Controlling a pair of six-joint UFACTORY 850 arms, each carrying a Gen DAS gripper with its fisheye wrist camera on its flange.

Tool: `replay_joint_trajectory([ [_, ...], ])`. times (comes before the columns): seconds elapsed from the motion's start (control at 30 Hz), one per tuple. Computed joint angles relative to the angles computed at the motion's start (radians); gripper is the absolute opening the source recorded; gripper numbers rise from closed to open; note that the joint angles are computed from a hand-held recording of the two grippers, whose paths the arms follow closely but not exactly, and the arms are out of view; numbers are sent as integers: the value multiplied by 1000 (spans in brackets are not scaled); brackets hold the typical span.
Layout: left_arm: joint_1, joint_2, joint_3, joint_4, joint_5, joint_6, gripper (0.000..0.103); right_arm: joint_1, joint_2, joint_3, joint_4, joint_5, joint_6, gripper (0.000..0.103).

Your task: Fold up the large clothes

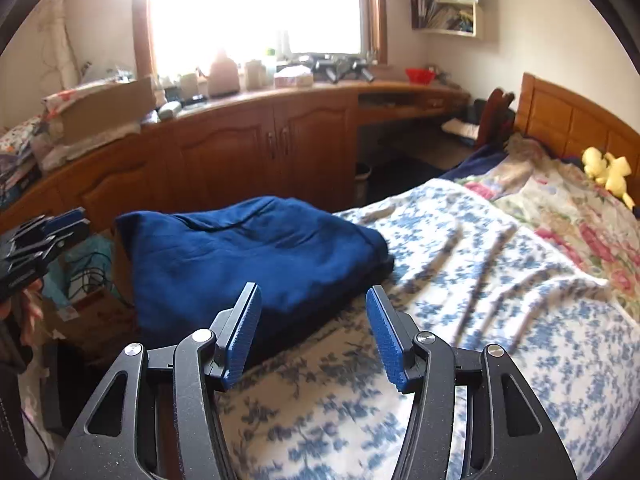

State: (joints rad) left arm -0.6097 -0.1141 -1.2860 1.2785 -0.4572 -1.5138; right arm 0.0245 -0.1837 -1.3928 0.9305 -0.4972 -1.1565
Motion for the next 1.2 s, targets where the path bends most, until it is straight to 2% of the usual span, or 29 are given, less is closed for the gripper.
replay_joint_trajectory([
  [0.17, -69, -16, -55, 9, -12, 33, 40, -63, 124, 113, 92, 20, -114, 56],
  [0.3, -120, -33, -93, 18, 3, 41, 52, -127, 207, 194, 180, -9, -198, 56],
  [0.5, -188, -73, -142, 23, 0, 57, 53, -219, 311, 307, 272, -40, -308, 57],
  [0.63, -237, -108, -173, 24, 4, 54, 54, -301, 371, 380, 312, -74, -348, 65],
  [0.83, -314, -168, -210, -4, -1, 58, 54, -450, 469, 500, 334, -99, -389, 77],
  [0.93, -345, -203, -242, -56, 23, 79, 54, -539, 525, 569, 410, -140, -473, 78],
  [1.2, -444, -305, -348, -114, 20, 81, 54, -746, 650, 685, 408, -190, -476, 79],
])
